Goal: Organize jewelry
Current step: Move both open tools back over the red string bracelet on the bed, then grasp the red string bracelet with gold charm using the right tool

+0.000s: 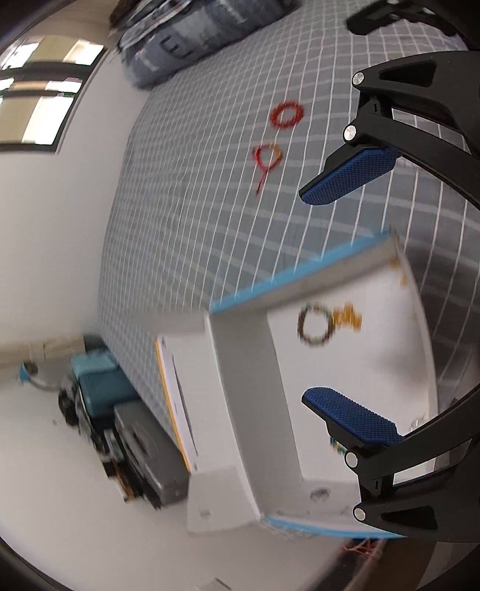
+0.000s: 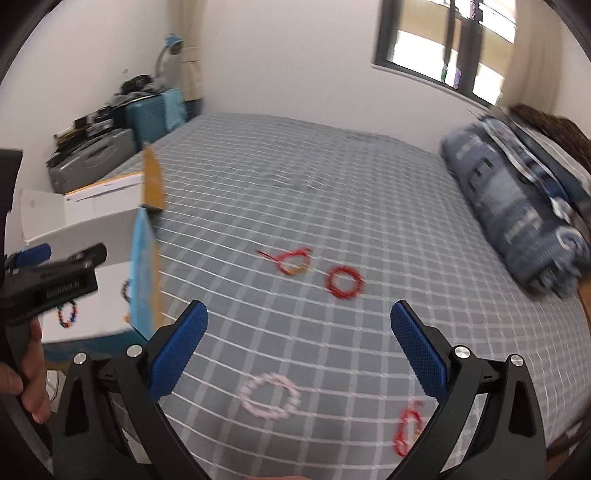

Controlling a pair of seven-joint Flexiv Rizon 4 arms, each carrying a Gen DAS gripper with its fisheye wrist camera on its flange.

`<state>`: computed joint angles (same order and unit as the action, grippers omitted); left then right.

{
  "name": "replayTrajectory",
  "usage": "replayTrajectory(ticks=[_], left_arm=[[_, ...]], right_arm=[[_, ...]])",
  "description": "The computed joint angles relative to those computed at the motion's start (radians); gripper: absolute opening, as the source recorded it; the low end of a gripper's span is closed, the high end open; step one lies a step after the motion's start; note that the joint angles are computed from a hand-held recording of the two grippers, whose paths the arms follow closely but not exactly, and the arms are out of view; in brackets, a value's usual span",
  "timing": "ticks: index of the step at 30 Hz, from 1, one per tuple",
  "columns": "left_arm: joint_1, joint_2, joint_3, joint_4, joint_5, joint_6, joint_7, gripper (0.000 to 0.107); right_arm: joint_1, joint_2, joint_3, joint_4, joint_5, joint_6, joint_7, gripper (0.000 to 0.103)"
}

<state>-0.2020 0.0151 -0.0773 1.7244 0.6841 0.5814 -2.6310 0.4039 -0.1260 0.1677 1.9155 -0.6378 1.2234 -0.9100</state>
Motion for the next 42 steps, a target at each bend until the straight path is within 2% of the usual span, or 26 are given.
replayTrajectory(ticks=[4,7,15,17,23,27,33,39,42], left_arm=[[-0.024,-0.101,-0.02,-0.098,-0.024,0.02,0.036,0.097],[-0.042,-0.179,-0.003,-0.152,-0.073,0.077,0.095,0.097],[-0.077,-0.433,0.041,-0.381,-0.171,0.099,0.238,0.097],[-0.082,-0.51,0.051,-0.463,-0.205,0.053,0.29,0.097],[-0.083,-0.678,0.092,-0.627,-0.298,0.026,0.398,0.097],[-0.077,-0.757,0.127,-0.69,-0.361,0.06,0.416,0.097],[-0.085,-0.873,0.175,-0.806,-0.431,0.014,0.47,0.097],[-0.078,-0.927,0.196,-0.85,-0.467,0.018,0.468,0.097],[-0.071,-0.949,0.196,-0.87,-0.486,0.004,0.467,0.097]], right_arm=[[-0.055,0.047,-0.009,0.074,0.058,-0.007,-0.027,0.095],[-0.087,0.058,-0.012,0.098,0.103,-0.028,-0.048,0.095],[-0.169,0.063,-0.035,0.173,0.185,-0.037,-0.093,0.095],[-0.181,0.055,-0.032,0.178,0.237,-0.044,-0.125,0.095],[-0.194,0.021,-0.029,0.186,0.317,-0.058,-0.187,0.095],[-0.195,-0.022,-0.025,0.167,0.38,-0.076,-0.245,0.095],[-0.18,-0.06,-0.028,0.159,0.384,-0.074,-0.276,0.095],[-0.184,-0.091,-0.022,0.137,0.425,-0.106,-0.309,0.095],[-0.189,-0.1,-0.019,0.126,0.452,-0.121,-0.332,0.089]])
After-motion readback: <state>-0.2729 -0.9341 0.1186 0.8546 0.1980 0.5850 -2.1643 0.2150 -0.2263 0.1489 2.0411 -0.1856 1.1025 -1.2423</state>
